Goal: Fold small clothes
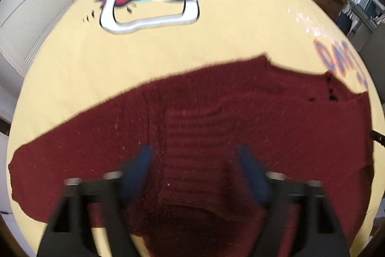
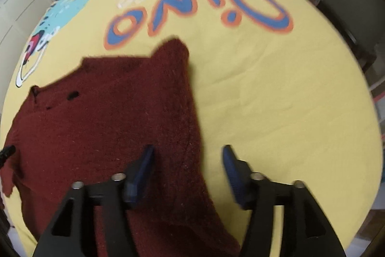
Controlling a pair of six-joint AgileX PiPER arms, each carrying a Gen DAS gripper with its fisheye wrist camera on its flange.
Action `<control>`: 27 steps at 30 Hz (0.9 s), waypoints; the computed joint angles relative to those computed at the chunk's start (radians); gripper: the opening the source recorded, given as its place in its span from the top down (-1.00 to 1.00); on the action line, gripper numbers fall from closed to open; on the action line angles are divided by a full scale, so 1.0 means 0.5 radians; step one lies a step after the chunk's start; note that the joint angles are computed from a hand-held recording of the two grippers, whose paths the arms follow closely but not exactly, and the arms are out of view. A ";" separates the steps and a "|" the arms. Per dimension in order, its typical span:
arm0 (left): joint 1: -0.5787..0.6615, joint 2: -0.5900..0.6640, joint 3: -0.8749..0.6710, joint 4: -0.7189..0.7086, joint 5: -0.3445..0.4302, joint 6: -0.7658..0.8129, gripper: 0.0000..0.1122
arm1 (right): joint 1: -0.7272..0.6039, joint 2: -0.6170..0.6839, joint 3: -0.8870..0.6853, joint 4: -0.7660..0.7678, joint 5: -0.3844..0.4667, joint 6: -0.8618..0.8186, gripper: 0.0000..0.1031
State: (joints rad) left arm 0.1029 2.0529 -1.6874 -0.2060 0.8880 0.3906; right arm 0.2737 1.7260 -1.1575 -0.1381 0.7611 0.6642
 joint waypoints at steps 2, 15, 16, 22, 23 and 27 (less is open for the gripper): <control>-0.033 -0.052 0.002 -0.027 0.003 0.026 -0.59 | 0.057 -0.067 -0.037 -0.049 0.044 0.041 -0.54; -0.271 -0.140 0.480 -0.310 -0.369 0.229 -0.82 | 0.702 0.324 -0.441 -0.463 -0.045 0.341 -0.99; -0.277 -0.117 0.503 -0.296 -0.384 0.208 -0.82 | 0.731 0.377 -0.441 -0.452 -0.076 0.367 -0.99; -0.270 -0.080 0.616 -0.108 -0.568 0.190 -0.82 | 0.814 0.486 -0.285 -0.604 -0.215 0.549 -0.99; -0.239 -0.073 0.604 -0.127 -0.554 0.217 -0.82 | 0.803 0.455 -0.230 -0.646 -0.245 0.586 -0.99; -0.155 -0.055 0.595 -0.074 -0.572 0.241 -0.82 | 0.713 0.365 -0.099 -0.718 -0.253 0.664 -0.99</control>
